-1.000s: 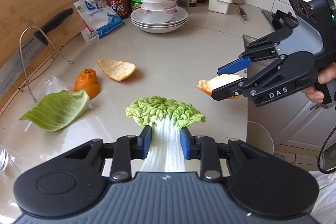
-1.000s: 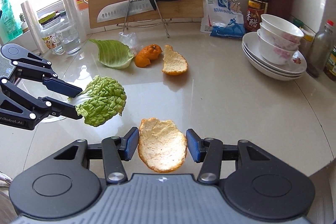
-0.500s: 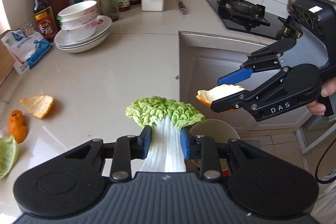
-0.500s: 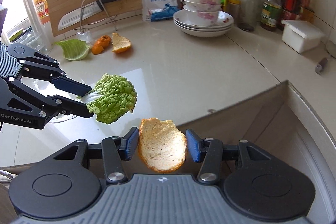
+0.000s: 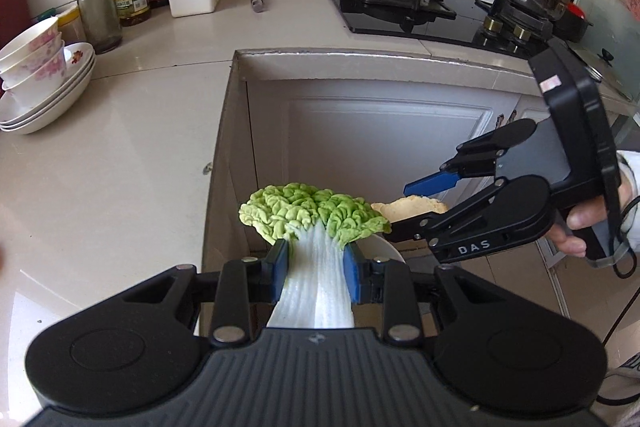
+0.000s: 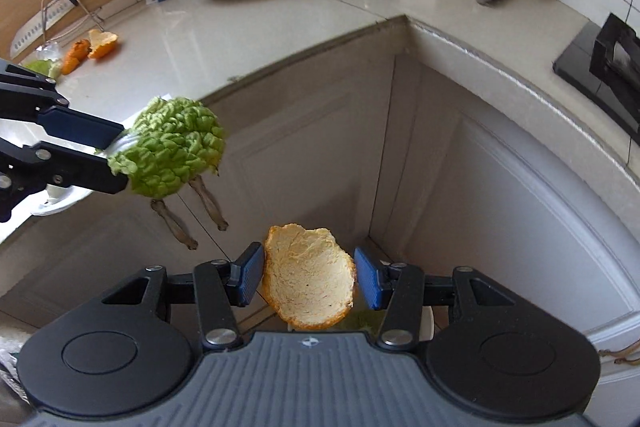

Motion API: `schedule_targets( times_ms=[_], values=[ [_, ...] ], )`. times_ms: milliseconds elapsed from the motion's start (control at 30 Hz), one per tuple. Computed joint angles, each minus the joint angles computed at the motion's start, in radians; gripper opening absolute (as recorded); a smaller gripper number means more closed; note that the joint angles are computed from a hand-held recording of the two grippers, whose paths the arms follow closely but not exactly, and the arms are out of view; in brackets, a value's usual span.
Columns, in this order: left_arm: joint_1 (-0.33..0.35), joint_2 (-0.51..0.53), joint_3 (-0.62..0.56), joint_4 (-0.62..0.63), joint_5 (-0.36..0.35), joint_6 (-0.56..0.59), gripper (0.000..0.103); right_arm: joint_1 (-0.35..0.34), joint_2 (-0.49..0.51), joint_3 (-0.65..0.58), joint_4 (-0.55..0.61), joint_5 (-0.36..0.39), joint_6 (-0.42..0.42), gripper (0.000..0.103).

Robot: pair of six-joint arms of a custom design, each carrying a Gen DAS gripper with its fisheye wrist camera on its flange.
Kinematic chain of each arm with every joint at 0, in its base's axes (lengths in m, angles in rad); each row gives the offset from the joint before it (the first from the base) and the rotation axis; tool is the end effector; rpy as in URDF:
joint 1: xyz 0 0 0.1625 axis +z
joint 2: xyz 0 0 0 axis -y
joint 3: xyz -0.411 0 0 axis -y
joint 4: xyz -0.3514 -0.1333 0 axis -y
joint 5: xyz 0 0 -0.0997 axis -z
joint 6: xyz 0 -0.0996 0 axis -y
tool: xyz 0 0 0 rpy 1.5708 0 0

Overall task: Collect trash
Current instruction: 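Carry the orange peel and napa leaf down toward the white bin, then drop the orange peel with the right tool while the left drops the napa leaf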

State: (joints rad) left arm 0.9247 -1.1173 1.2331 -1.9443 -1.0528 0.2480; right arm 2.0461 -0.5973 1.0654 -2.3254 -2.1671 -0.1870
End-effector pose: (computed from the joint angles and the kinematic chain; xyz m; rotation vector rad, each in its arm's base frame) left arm -0.2441 -0.6270 0.4331 1.0616 2.4245 -0.4745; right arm 0.4222 -0.6513 0.1842 0.7228 -2.4502 0.4770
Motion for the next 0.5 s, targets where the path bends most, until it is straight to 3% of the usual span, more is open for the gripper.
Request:
schedule_targets(
  times_ms=[167, 233, 367, 500],
  values=[
    [-0.007, 0.025, 0.009, -0.007, 0.018, -0.025, 0.028, -0.046, 0.003, 0.059, -0.008, -0.025, 0.009, 0.058],
    [-0.008, 0.036, 0.010, -0.008, 0.023, -0.043, 0.028, -0.062, 0.002, 0.082, -0.014, -0.024, 0.008, 0.065],
    [-0.007, 0.058, 0.014, -0.016, 0.034, -0.056, 0.028, -0.072, -0.014, 0.145, -0.089, -0.023, -0.011, 0.088],
    [-0.002, 0.089, 0.018, -0.033, 0.034, -0.063, 0.028, -0.072, -0.044, 0.213, -0.183, -0.023, -0.038, 0.096]
  ],
)
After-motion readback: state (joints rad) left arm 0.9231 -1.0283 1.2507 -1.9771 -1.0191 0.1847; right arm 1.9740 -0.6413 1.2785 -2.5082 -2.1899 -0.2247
